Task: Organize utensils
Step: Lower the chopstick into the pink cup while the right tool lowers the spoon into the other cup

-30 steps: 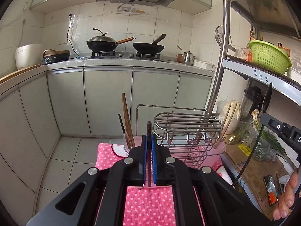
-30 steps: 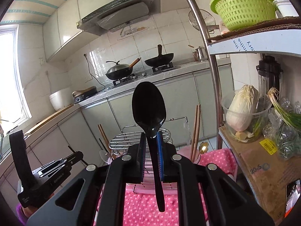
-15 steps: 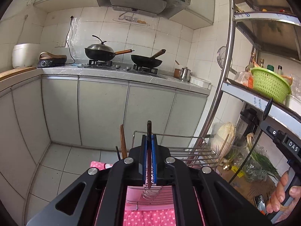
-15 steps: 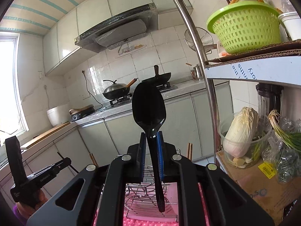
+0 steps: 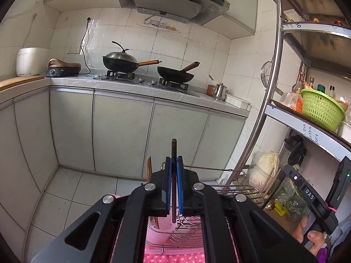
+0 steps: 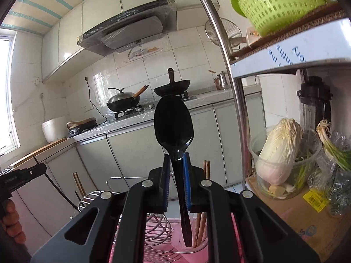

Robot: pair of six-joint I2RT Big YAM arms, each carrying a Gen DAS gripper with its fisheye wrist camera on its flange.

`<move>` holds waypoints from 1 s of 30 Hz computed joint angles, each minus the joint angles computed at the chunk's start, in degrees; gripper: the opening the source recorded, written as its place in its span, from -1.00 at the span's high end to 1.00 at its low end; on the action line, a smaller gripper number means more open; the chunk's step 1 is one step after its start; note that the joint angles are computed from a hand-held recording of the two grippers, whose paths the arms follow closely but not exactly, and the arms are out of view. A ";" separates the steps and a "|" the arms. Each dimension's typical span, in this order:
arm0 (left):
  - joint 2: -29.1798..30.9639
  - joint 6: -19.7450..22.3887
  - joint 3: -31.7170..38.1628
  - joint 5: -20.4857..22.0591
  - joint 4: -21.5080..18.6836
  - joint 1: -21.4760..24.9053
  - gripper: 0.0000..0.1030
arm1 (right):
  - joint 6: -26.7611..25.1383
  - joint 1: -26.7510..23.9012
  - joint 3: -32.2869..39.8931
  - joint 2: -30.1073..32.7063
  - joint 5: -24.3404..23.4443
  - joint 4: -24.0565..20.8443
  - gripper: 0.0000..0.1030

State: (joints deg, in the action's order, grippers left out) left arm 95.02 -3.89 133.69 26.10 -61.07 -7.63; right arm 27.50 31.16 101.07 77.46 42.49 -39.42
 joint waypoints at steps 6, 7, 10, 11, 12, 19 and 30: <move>1.22 0.55 0.50 -1.69 -1.07 -0.39 0.92 | 3.04 -0.69 -2.17 0.09 -2.89 -1.59 0.77; 1.37 0.68 0.48 -1.88 -1.32 -0.45 0.92 | 3.35 -0.59 -2.26 0.24 -3.09 -2.00 0.77; 1.70 1.28 0.17 -2.76 -1.58 -0.90 0.92 | 4.11 -0.38 -2.79 0.50 -3.65 -2.68 0.77; 1.94 1.69 0.25 -3.09 -1.91 -1.10 0.92 | 4.34 -0.37 -2.90 0.61 -3.75 -2.91 0.77; 2.21 2.08 0.37 -3.37 -2.35 -1.25 0.92 | 4.59 -0.38 -2.99 0.73 -3.99 -3.12 0.77; 5.18 5.00 1.88 -4.82 -7.20 -2.79 0.92 | 6.38 -0.17 -2.56 1.48 -4.87 -6.03 0.77; 5.46 6.39 -3.17 -7.92 -7.71 -4.34 0.88 | 8.20 -0.23 -1.96 2.46 -6.46 -9.18 0.77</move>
